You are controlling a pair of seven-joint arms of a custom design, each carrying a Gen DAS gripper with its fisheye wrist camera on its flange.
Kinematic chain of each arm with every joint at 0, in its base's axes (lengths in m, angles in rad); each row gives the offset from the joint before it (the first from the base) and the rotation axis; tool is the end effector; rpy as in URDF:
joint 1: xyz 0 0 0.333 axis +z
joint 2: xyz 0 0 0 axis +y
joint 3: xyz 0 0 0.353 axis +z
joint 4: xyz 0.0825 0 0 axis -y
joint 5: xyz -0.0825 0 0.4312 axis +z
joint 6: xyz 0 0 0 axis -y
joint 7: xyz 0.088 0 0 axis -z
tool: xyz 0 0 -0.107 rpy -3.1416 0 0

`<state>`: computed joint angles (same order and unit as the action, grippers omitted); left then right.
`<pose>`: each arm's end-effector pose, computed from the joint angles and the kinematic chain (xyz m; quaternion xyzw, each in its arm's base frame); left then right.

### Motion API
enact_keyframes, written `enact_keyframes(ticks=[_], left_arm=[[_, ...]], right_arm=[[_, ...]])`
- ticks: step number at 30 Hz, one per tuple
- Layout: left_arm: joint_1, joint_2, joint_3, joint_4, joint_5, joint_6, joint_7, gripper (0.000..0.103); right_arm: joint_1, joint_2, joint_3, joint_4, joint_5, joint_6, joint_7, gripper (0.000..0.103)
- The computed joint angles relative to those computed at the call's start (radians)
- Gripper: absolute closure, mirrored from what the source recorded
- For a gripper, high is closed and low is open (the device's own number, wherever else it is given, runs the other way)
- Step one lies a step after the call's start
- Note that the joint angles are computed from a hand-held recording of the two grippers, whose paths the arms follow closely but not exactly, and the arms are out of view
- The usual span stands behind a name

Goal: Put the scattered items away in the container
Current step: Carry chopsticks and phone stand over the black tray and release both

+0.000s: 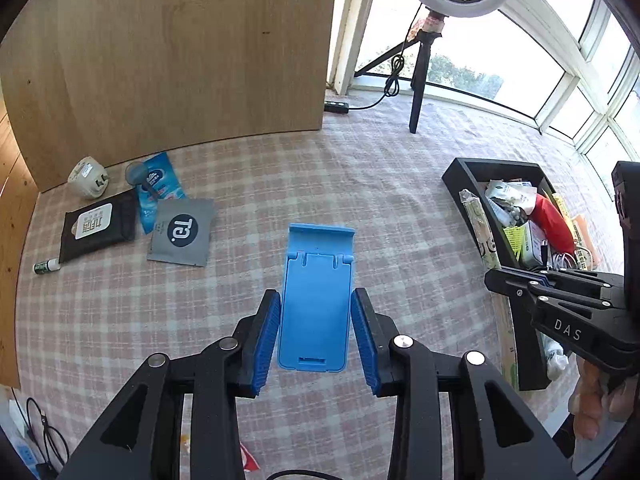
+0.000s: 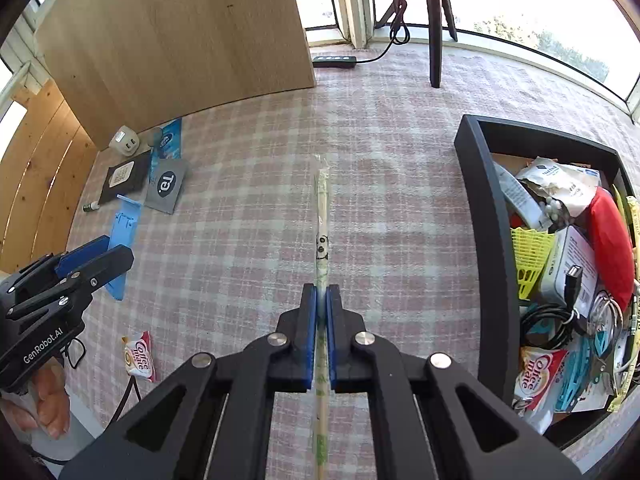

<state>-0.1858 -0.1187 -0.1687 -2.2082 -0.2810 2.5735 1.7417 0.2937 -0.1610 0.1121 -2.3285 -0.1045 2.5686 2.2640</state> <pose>0.5476 -0.2005 0.4959 -0.5626 0.7866 -0.2412 0.0813 0.5048 0.2202 0.4558 -0.6164 0.7607 -0.0904 0.1820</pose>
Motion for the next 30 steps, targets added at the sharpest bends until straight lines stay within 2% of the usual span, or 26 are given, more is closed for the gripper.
enact_keyframes(ticks=[5, 12, 22, 24, 25, 26, 27, 29, 30], left_arm=[[-0.070, 0.037, -0.062, 0.067, 0.000, -0.008, -0.046, 0.069], [-0.168, 0.101, -0.130, 0.158, 0.045, -0.037, -0.094, 0.069], [-0.255, 0.191, -0.172, 0.265, 0.122, -0.052, -0.174, 0.068], [-0.263, 0.210, -0.174, 0.287, 0.131, -0.068, -0.188, 0.067], [-0.266, 0.218, -0.174, 0.298, 0.137, -0.084, -0.199, 0.063], [-0.267, 0.220, -0.173, 0.301, 0.136, -0.086, -0.209, 0.060], [-0.267, 0.219, -0.172, 0.299, 0.139, -0.080, -0.217, 0.060], [-0.267, 0.214, -0.170, 0.296, 0.151, -0.078, -0.225, 0.061], [-0.267, 0.210, -0.168, 0.291, 0.161, -0.077, -0.229, 0.061]], right_arm=[[-0.057, -0.158, -0.042, -0.119, -0.012, -0.025, -0.051, 0.098], [-0.187, -0.343, -0.090, -0.229, -0.046, -0.085, -0.133, 0.098], [-0.322, -0.457, -0.140, -0.293, -0.040, -0.123, -0.246, 0.098], [-0.342, -0.465, -0.145, -0.298, -0.037, -0.119, -0.259, 0.098], [-0.348, -0.471, -0.152, -0.304, -0.031, -0.103, -0.267, 0.097], [-0.351, -0.472, -0.159, -0.303, -0.021, -0.104, -0.277, 0.088], [-0.358, -0.471, -0.160, -0.298, -0.012, -0.116, -0.278, 0.074], [-0.377, -0.483, -0.155, -0.307, -0.011, -0.092, -0.274, 0.066], [-0.385, -0.486, -0.147, -0.306, -0.016, -0.091, -0.273, 0.066]])
